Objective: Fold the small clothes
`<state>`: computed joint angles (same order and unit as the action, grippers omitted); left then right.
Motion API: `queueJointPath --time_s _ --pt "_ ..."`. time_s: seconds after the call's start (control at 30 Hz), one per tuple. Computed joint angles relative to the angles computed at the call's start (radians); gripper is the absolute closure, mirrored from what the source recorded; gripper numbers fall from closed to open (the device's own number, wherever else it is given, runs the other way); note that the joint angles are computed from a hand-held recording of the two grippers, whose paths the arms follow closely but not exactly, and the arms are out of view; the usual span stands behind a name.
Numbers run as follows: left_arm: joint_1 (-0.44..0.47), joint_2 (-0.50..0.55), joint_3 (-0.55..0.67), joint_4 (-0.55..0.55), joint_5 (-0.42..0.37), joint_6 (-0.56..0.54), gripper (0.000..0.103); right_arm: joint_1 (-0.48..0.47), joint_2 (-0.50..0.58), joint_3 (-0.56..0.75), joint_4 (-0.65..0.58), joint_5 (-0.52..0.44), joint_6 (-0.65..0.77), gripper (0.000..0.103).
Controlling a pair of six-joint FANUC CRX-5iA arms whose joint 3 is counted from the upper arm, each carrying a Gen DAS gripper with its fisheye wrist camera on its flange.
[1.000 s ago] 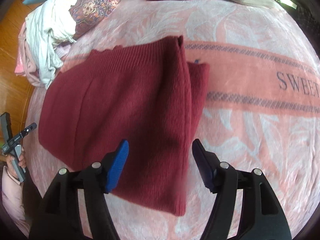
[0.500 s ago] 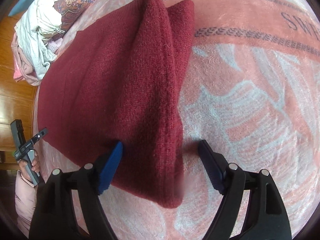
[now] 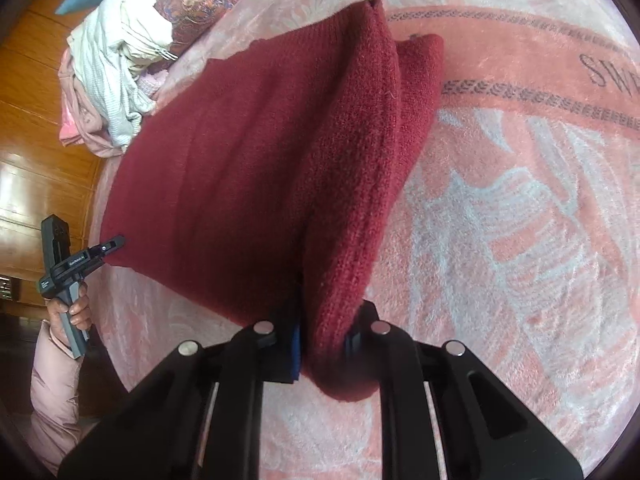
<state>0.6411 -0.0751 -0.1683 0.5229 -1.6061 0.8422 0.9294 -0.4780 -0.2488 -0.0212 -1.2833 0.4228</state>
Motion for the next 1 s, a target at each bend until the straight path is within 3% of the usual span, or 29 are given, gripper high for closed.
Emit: queueJointPath --time_s 0.1,0.23,0.43,0.57,0.73,0.83,1.0 --pt "0.024 -0.007 0.030 0.006 -0.072 -0.001 0.082 0.058 -0.042 0.017 0.015 -0.036 -0.045 0.092" --pt "0.052 -0.042 0.045 -0.040 -0.167 -0.050 0.082 0.209 -0.098 0.014 0.075 -0.112 -0.148 0.093" --pt "0.175 -0.146 -0.009 -0.146 -0.304 -0.234 0.082 0.608 -0.210 -0.057 0.186 -0.243 -0.447 0.093" --pt "0.248 -0.247 -0.106 -0.184 -0.255 -0.364 0.080 0.739 -0.244 -0.144 0.216 -0.245 -0.605 0.092" --pt "0.225 -0.291 -0.183 -0.188 -0.145 -0.368 0.075 0.771 -0.297 -0.263 0.215 -0.195 -0.716 0.087" --pt "0.236 -0.325 -0.222 -0.174 -0.100 -0.408 0.068 0.786 -0.288 -0.261 0.230 -0.210 -0.724 0.083" --pt "0.235 -0.313 -0.163 -0.193 -0.125 -0.384 0.052 0.846 -0.295 -0.238 0.279 -0.249 -0.765 0.064"
